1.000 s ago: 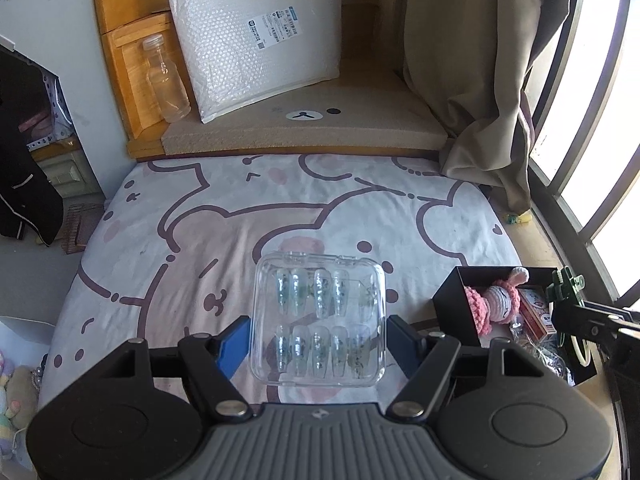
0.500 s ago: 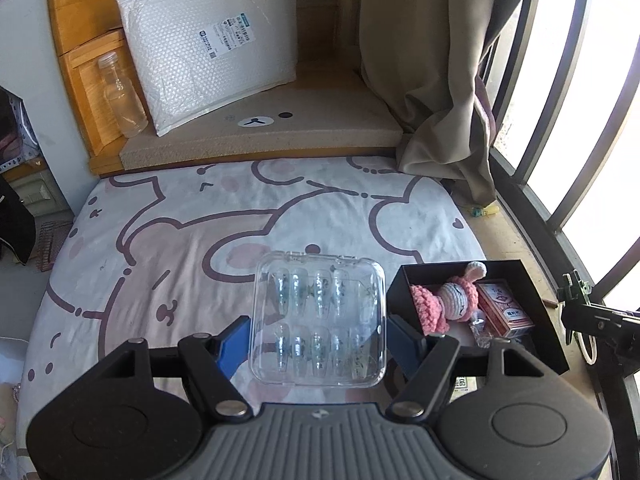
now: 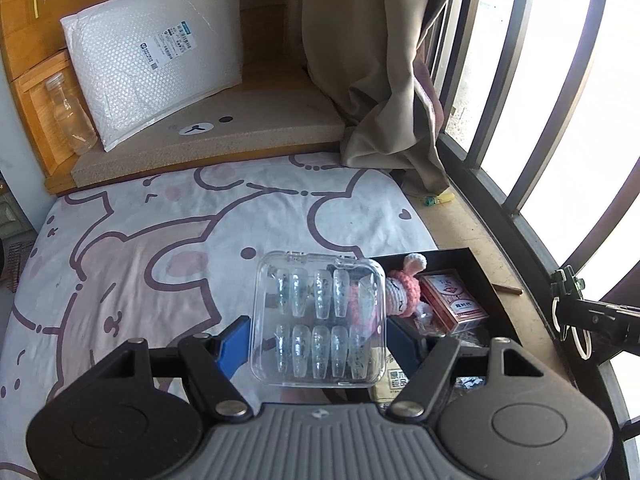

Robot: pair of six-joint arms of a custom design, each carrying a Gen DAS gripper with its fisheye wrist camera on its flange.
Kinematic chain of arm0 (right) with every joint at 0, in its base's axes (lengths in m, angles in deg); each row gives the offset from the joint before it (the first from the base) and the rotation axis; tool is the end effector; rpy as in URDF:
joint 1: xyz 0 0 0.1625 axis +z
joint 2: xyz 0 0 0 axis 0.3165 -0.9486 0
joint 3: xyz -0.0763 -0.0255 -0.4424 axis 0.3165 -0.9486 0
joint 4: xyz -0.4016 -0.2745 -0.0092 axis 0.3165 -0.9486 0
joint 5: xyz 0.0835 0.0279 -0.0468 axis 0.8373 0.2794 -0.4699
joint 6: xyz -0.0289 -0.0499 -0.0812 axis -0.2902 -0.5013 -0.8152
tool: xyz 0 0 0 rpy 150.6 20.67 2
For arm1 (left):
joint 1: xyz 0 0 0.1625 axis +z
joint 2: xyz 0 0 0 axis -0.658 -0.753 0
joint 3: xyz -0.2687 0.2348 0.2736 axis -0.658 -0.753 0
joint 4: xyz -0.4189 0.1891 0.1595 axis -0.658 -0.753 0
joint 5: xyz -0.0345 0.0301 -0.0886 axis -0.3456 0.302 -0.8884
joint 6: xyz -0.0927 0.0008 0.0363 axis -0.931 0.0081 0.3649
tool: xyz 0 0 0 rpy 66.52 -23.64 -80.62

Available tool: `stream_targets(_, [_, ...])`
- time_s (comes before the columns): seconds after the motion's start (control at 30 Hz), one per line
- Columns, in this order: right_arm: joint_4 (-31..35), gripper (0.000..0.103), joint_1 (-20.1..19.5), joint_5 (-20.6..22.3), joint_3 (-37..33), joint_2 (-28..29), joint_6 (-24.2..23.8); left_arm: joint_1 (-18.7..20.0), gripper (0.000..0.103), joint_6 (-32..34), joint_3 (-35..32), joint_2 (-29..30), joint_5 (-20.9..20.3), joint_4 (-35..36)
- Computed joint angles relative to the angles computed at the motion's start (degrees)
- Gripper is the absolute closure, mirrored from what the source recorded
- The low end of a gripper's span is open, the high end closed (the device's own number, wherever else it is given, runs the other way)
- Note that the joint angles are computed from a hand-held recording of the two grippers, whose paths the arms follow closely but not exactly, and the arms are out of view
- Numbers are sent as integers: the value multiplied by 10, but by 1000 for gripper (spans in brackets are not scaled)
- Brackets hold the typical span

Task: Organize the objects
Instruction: 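Carry the blister tray with the left tool while the right tool carries the clip to the black box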

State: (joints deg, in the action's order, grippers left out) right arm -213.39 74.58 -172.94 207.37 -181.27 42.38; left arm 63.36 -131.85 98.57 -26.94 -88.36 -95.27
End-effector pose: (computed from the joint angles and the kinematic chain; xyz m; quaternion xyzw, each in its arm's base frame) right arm 0.1310 -0.4564 0.3682 0.2367 -0.9149 0.2607 0.1972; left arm -0.4051 -0.3967 0.0929 -0.0041 0.8524 -0.3613 0.3779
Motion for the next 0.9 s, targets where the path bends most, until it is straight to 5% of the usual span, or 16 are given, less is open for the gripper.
stream_targets(0.9, [57,88,-29,38,-28,51,6,36,30,79,5,29,-2,-157])
